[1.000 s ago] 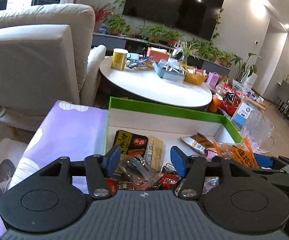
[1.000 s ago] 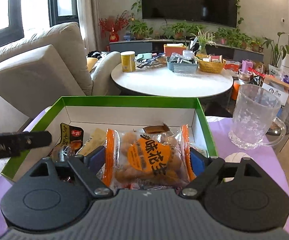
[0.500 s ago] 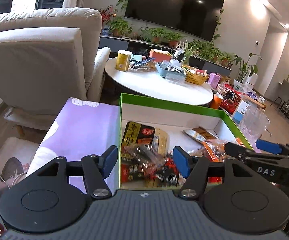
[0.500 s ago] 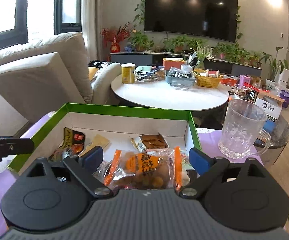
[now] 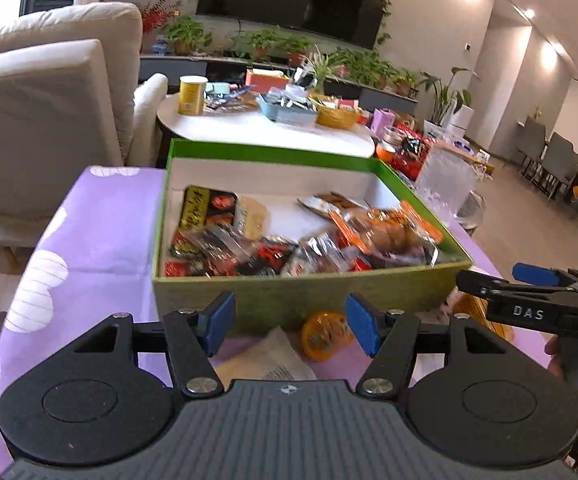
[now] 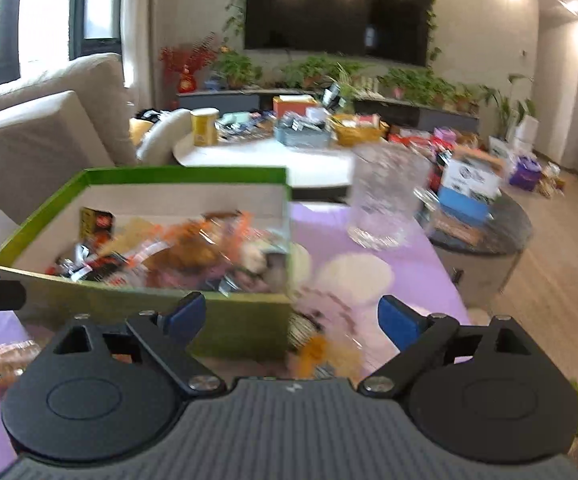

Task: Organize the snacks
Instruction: 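Grasp an orange round candy with the left gripper while the right grasps a yellow cake packet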

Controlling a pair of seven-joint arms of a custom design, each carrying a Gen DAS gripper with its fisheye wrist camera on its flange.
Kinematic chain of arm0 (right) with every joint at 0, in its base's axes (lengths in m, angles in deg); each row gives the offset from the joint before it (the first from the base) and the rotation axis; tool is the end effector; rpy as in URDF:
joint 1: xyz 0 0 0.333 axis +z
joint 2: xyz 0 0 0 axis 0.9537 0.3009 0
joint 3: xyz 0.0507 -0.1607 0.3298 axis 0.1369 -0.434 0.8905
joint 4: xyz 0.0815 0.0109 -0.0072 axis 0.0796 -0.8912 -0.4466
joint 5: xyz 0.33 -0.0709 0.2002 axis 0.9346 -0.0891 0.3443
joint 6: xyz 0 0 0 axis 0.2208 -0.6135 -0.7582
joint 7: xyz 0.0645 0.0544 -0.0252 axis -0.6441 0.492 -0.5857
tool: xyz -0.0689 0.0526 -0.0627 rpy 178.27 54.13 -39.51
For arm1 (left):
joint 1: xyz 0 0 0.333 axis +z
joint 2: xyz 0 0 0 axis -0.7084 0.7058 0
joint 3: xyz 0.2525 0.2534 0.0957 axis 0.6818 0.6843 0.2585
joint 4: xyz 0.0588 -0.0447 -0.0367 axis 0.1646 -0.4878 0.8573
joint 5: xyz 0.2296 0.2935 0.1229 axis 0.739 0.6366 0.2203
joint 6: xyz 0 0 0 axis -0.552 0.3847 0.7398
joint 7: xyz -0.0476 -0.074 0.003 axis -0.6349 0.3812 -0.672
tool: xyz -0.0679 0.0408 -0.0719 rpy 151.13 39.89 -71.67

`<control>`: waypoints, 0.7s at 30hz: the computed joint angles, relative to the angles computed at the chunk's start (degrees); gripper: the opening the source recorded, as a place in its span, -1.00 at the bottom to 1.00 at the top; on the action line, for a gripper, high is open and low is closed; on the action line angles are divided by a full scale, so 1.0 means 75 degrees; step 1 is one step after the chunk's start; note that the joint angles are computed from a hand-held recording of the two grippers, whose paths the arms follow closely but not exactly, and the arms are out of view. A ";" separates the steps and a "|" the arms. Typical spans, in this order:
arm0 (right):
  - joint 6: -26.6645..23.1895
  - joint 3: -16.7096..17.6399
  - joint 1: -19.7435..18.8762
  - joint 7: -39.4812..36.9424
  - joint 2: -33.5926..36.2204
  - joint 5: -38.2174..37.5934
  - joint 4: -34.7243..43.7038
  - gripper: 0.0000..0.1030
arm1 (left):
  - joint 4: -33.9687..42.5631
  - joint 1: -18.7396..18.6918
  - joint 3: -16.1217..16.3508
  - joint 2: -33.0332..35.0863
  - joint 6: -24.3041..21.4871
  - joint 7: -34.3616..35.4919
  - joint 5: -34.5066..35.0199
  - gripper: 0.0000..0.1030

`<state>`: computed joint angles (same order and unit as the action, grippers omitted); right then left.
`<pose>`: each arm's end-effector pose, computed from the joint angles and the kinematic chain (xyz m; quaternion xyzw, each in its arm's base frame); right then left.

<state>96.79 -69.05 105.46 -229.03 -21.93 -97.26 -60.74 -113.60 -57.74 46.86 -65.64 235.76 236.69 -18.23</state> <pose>0.4385 0.3675 0.4360 -0.5065 0.7325 -0.3785 0.2520 0.5560 -0.2199 0.4427 -0.4485 0.7712 -0.4374 0.1133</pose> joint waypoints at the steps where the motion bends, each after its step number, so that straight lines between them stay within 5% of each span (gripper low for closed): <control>1: 0.0080 -0.0007 -0.0018 0.0074 -0.0084 0.0064 -0.0131 0.58 | -0.0042 -0.0012 0.0002 -0.0004 -0.0041 -0.0149 0.0140 0.14; 16: 0.1398 0.0008 -0.0303 0.0715 -0.0317 0.0046 -0.0975 0.58 | -0.0069 -0.0230 -0.0346 0.0648 0.0690 -0.2296 0.2565 0.14; 21: 0.1685 -0.0045 -0.0357 0.0884 -0.0216 -0.0129 -0.1004 0.58 | 0.0112 0.0068 -0.0796 0.0851 0.0879 -0.2416 0.2760 0.14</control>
<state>109.43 -69.39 102.79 -222.40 -23.56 -98.22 -68.27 -112.76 -57.22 40.89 -59.25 242.35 218.57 2.47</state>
